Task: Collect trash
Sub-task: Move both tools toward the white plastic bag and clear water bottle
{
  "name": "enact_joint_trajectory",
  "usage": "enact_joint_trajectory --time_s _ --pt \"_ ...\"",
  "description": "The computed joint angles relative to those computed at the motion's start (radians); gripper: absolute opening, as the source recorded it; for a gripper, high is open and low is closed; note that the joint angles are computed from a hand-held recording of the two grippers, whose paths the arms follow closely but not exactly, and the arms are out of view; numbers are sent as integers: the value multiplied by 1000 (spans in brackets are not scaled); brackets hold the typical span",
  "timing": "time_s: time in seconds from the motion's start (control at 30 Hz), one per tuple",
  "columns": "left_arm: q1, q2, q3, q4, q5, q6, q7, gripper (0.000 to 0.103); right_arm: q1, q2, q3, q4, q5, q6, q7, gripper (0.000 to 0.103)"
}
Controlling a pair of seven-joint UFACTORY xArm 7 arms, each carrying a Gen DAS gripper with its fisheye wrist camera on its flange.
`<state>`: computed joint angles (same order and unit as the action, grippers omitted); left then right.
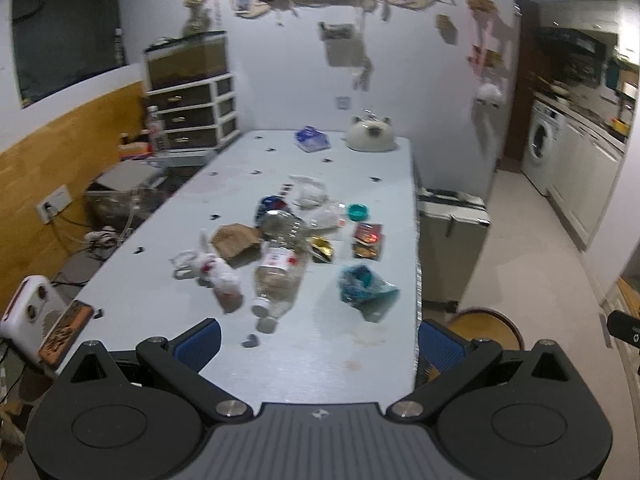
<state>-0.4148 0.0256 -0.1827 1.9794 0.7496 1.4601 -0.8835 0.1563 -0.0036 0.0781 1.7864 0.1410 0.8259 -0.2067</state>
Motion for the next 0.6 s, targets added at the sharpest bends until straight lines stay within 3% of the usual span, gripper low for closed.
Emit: enact_joint_trajectory --time_s 0.17,0.3,0.43,0.6 --pt "17 -23 3 -14 10 37 -23 103 15 67 19 85 79 -10 -69 103" --pt "73 -73 24 -79 -50 -22 -14 103 46 119 37 142 54 -22 -34 103" --pt "157 -109 57 -135 -129 -90 56 103 98 214 54 252 8 -7 49 103" --pt "278 -126 119 -172 -247 -192 189 103 232 392 27 496 -166 65 270 103"
